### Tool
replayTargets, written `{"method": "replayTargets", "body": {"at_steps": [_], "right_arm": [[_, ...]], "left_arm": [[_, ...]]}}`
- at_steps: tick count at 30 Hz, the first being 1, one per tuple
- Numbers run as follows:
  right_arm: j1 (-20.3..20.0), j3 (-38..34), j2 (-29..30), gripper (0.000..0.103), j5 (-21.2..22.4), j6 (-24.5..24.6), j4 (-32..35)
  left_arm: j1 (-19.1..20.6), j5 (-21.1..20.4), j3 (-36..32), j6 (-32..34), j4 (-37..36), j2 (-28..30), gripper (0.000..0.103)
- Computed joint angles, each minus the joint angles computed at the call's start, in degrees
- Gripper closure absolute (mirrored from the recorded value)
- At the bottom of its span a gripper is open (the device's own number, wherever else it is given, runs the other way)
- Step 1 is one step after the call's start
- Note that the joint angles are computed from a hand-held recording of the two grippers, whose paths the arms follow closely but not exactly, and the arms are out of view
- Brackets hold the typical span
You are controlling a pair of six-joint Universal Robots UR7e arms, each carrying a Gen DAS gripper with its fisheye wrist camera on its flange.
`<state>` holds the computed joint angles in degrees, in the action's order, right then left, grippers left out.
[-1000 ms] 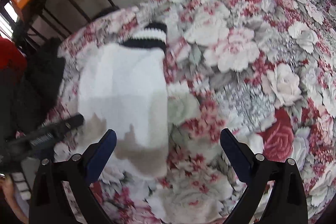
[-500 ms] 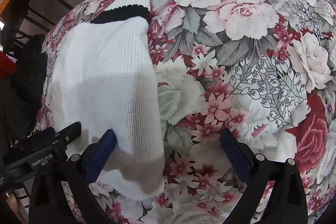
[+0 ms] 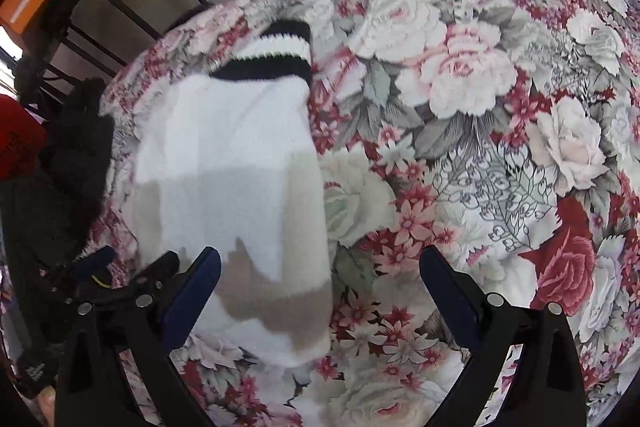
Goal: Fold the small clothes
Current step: 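Press the folded white sweater flat with both tools open above it, then grasp the folded sweater bundle with both tools and lift it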
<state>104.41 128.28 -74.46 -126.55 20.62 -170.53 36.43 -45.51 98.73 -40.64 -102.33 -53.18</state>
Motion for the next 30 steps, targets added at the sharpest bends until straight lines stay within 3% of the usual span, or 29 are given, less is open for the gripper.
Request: {"method": "replayTargets", "body": {"at_steps": [7,19,30], "right_arm": [[-0.18,0.66,-0.36,0.004,1.10,-1.69,-3.36],[-2.11,-0.72,3.34,0.004,0.15,-3.15,-0.57],[-3.16,-0.22,3.06,0.004,2.28,-2.73,-0.73]], "left_arm": [[0.22,-0.18,0.71,0.62,-2.41,-0.17,0.004],[3.04,-1.47,1.27,4.36,-7.35,0.90,0.004],[4.35,-2.89,0.51,5.30,-7.61,0.67,0.004]]}}
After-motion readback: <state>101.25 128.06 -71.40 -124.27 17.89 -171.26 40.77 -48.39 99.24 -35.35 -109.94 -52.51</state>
